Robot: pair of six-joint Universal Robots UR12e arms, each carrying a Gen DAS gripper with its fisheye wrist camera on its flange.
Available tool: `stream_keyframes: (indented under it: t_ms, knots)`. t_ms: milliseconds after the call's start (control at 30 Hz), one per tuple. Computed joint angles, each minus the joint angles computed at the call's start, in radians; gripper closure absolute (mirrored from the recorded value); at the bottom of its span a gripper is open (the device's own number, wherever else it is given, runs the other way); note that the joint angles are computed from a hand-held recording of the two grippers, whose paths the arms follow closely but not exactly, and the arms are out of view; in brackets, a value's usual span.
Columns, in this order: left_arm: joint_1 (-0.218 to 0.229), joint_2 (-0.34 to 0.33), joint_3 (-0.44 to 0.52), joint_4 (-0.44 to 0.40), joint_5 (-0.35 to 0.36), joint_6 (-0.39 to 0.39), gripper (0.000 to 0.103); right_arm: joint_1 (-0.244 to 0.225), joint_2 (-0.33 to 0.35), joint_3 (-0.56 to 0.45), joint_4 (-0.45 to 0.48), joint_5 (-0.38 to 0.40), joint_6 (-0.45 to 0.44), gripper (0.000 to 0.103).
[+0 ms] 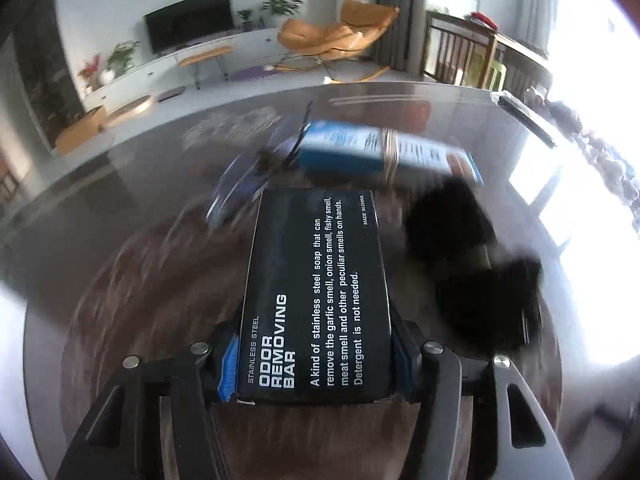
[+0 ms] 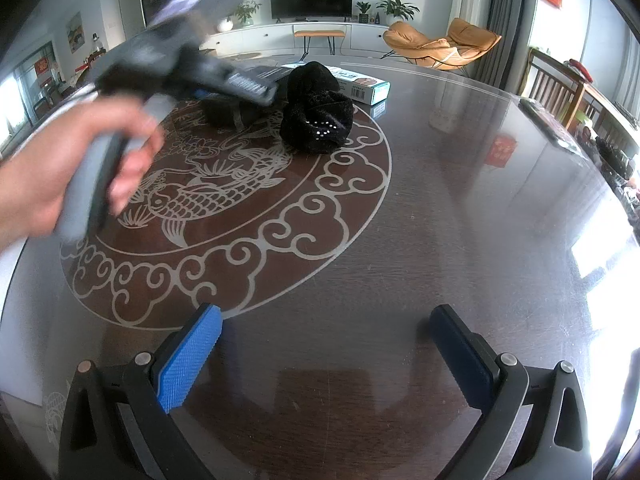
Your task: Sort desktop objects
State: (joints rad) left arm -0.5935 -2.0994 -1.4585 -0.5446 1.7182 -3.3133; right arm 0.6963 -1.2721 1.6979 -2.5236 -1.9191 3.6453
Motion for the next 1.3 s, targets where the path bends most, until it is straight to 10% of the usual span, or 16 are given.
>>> stream_keyframes:
  t_ms: [333,400,467,500,1300]
  knots:
    - [0.017,0.250,-0.387,0.143,0.133,-0.206,0.044,0.000,0.000,0.000,0.000,0.000,0.000,0.000]
    - [0.019,0.252,-0.391,0.145,0.124,-0.196,0.037,0.000,0.000,0.000,0.000,0.000,0.000,0.000]
    - [0.020,0.243,-0.373,0.103,0.109,-0.180,0.002,0.000,0.000,0.000,0.000,0.000,0.000,0.000]
    - [0.022,0.237,-0.359,0.071,0.099,-0.170,0.000,0.000,0.000,0.000,0.000,0.000,0.000,0.000]
    - [0.028,0.240,-0.367,0.086,0.082,-0.164,0.000,0.000,0.001,0.000,-0.001,0.000,0.000,0.000]
